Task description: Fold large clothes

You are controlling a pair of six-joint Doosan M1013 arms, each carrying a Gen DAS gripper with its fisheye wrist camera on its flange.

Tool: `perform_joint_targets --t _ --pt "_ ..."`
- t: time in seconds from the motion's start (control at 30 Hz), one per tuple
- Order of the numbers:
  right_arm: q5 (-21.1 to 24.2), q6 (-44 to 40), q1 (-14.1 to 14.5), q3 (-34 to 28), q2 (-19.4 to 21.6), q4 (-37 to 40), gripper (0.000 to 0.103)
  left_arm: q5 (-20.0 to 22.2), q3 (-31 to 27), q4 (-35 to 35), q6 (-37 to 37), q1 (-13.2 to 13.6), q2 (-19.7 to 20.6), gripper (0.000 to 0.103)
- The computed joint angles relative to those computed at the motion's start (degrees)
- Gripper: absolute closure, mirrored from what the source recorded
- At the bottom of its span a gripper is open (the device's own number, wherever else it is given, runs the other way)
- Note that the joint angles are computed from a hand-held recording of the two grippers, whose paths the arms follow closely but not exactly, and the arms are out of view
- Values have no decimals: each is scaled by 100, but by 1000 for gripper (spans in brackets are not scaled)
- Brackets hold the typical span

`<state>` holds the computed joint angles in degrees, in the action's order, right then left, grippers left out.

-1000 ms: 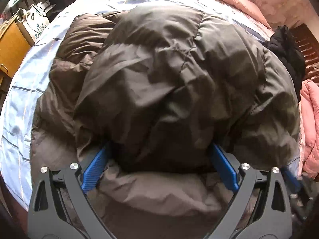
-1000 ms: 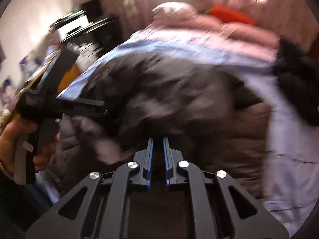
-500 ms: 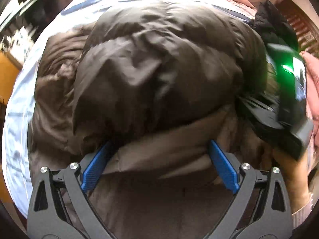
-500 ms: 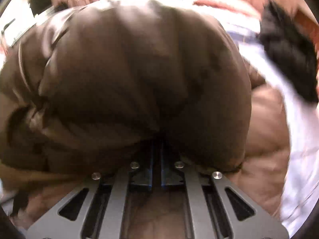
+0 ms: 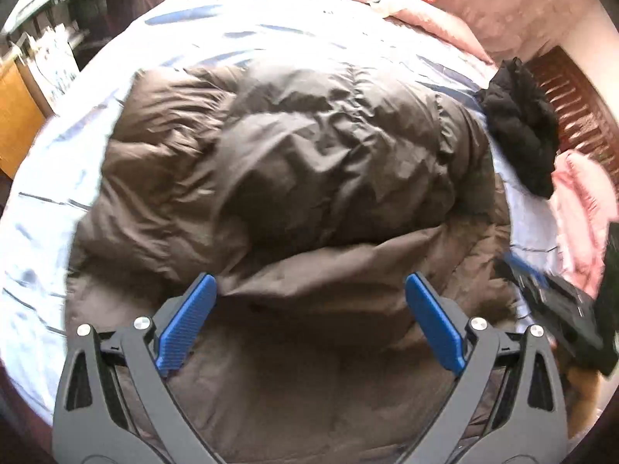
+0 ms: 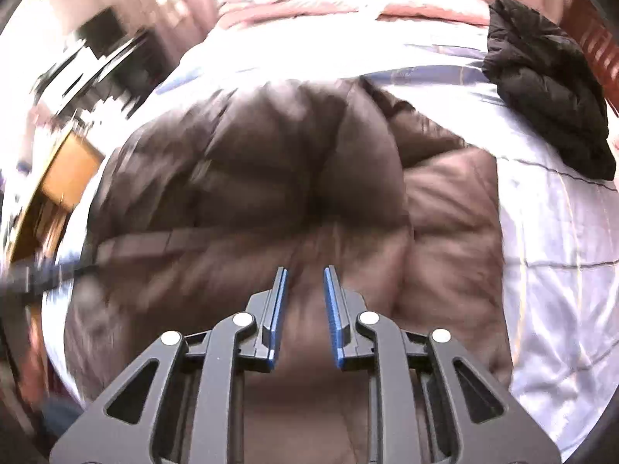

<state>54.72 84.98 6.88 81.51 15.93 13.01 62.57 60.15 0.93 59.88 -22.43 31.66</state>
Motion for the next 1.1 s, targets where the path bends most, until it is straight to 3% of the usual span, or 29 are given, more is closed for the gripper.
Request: perform_joint_targets --t 0.03,0.07,0.13,0.2,0.37,0.43,0.67,0.73,0.77,0.87,0.9,1.03,1.1 --pt "46 -44 -42 115 -55 85 82 155 -54 162 31 -34 49 29" --pt "25 -2 -54 200 -86 87 82 301 -100 222 53 -52 100 41" --pt "-47 128 -58 183 12 103 82 635 -307 314 26 -82 317 49" --pt "-78 154 -84 112 121 345 82 889 -471 248 -58 -72 515 51" --pt "-37 456 106 -144 471 -306 82 1320 -693 -34 -91 18 852 50" --pt "-201 444 199 -113 531 -712 82 1354 -713 -226 -150 59 941 49" --pt "-394 739 293 -47 620 -1017 82 1428 -813 204 -28 -53 1032 47" --pt "-182 942 312 -101 530 -1048 81 1315 -731 227 -78 -57 952 47" --pt "-192 945 310 -34 404 -862 76 1292 -724 264 -110 -72 929 47" --pt "-289 776 222 184 39 -455 42 1081 -387 783 -202 -195 560 48" --pt "-287 842 222 232 -95 -543 38 978 -310 971 -220 -251 459 48" --pt "-289 1183 158 364 -404 -727 38 103 45 1600 -380 -406 52 47" --pt "-286 1441 46 416 -479 -649 38 -56 1 1629 -438 -398 56 48"
